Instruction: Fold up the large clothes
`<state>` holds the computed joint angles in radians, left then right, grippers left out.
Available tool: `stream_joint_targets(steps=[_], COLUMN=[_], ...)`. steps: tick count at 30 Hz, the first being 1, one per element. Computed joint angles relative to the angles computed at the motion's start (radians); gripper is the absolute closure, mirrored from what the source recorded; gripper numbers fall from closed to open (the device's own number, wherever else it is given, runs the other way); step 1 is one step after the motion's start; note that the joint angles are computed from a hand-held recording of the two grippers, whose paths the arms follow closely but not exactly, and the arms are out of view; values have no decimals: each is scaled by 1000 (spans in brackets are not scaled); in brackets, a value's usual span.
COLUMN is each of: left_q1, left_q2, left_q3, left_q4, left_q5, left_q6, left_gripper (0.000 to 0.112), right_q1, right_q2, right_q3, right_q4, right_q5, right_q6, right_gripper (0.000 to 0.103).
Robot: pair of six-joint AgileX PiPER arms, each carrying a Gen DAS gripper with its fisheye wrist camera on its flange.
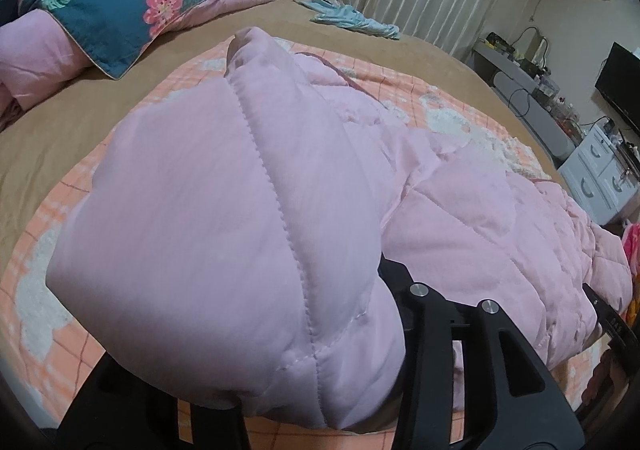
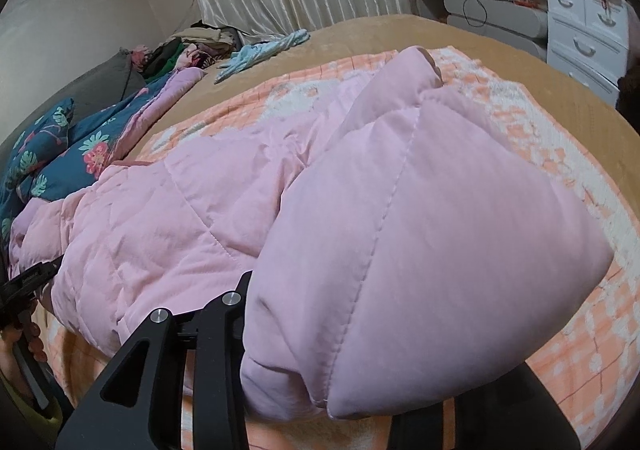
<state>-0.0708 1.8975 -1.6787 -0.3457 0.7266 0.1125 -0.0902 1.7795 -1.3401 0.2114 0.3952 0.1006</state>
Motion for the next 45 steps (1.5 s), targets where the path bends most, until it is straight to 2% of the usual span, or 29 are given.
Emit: stream_joint_targets(steps=[6,11,16,18,21,30,38,45], left_q1=[-4,-5,5,9,14,34,71,94], left_q2=[-2,-6,-8,-11,-17,-22,-48,-147], left_q3=[25,45,60,68,80,86,89,181], left_q4=[10,7,-14,-21,-33,-63,-99,-122], left_q5=[-21,-37,-44,-46,-46,-26,39,40], left_q6=[3,8,25,34,43,70,104,153], left_gripper=[75,73,71,71,70,65,50,34], right_q1=[-14,-49,-72,-81,-91,-69,-50,-26], right_q2=[21,23,22,18,11,-65,-140,-263], right_q3=[12,55,66,74,81,148,189,268], right_q4=[53,232,306,304,306,159,7,-163], right_q5=[-8,-24,-11,-1,12,-3,18,5], right_q6=[-17,-149,-183,-158,-131,32,179,330], right_gripper=[63,55,48,36,24,8,7,6])
